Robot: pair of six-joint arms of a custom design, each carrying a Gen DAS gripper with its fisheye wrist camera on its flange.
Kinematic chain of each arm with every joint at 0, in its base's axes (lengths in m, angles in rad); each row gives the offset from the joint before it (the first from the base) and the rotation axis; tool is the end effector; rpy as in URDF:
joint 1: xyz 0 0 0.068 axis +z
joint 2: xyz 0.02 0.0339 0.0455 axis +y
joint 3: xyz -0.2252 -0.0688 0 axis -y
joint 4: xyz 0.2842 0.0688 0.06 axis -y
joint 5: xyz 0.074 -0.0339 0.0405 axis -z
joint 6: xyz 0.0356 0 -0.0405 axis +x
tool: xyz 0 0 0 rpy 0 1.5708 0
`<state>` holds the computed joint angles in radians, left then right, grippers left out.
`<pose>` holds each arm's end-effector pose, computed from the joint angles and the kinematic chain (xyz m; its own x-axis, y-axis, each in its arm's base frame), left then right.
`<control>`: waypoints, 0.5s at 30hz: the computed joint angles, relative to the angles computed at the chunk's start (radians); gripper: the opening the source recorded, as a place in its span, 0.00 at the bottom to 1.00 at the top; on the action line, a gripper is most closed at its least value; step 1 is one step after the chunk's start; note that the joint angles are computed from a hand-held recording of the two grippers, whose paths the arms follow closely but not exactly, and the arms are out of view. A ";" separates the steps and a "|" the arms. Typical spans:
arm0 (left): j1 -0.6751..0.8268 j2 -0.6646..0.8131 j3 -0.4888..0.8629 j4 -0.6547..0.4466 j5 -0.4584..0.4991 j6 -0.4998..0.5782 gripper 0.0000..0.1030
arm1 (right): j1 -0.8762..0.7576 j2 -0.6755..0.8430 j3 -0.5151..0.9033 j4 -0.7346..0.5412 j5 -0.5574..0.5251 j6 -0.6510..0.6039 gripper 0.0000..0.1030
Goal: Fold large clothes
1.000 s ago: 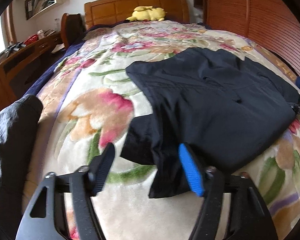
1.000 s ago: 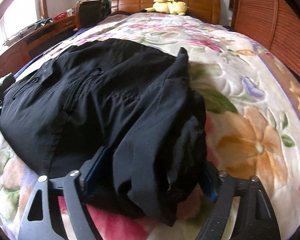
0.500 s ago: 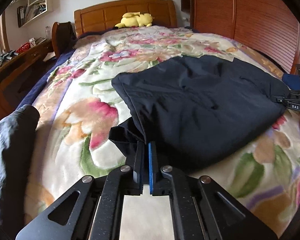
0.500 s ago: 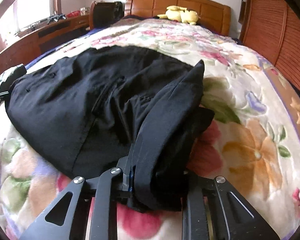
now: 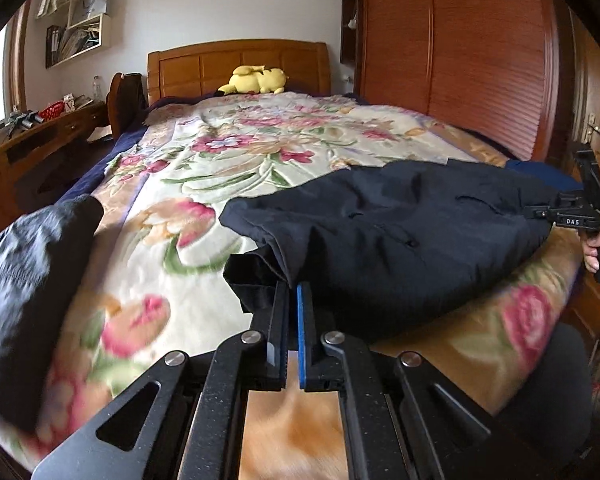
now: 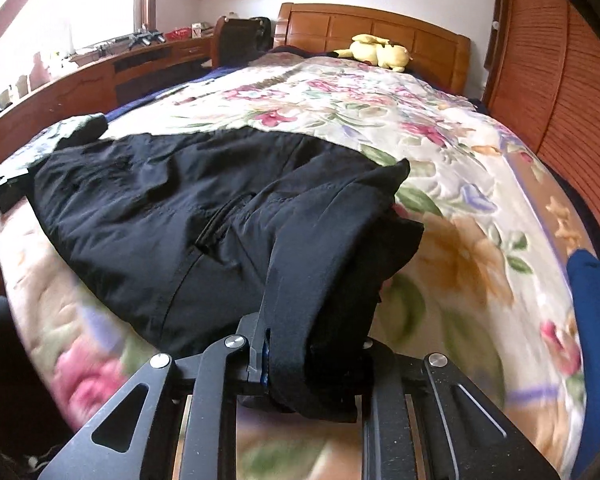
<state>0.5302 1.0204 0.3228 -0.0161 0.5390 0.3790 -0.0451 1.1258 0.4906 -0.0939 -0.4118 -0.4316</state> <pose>0.2142 0.1044 0.1004 -0.5614 0.0390 -0.8266 0.1167 0.9926 -0.0325 0.2673 0.0022 0.1254 -0.4970 -0.3613 -0.7889 -0.5117 0.8563 -0.0698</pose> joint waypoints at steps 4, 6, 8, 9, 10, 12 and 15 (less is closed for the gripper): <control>0.028 -0.140 -0.089 -0.076 0.008 -0.021 0.04 | -0.051 -0.120 -0.066 -0.086 -0.023 -0.043 0.21; 0.005 -0.156 -0.121 -0.035 -0.029 -0.046 0.04 | -0.048 -0.134 -0.080 -0.090 -0.009 -0.040 0.24; -0.011 -0.138 -0.140 0.017 -0.060 -0.071 0.04 | -0.030 -0.135 -0.075 -0.088 0.020 -0.021 0.28; -0.016 -0.123 -0.145 0.046 -0.068 -0.086 0.04 | -0.024 -0.110 -0.058 -0.081 0.031 -0.009 0.34; -0.016 -0.115 -0.154 0.071 -0.070 -0.098 0.04 | -0.019 -0.104 -0.054 -0.072 0.056 0.014 0.38; -0.010 -0.122 -0.181 0.105 -0.068 -0.111 0.04 | -0.023 -0.168 -0.064 -0.121 0.072 0.021 0.53; -0.016 -0.068 -0.200 0.205 -0.083 -0.141 0.04 | -0.038 -0.188 -0.054 -0.126 0.084 0.026 0.63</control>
<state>0.5139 0.9527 0.1226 0.1888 0.4561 0.2381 -0.0831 0.9379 0.4370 -0.2202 -0.3275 -0.4053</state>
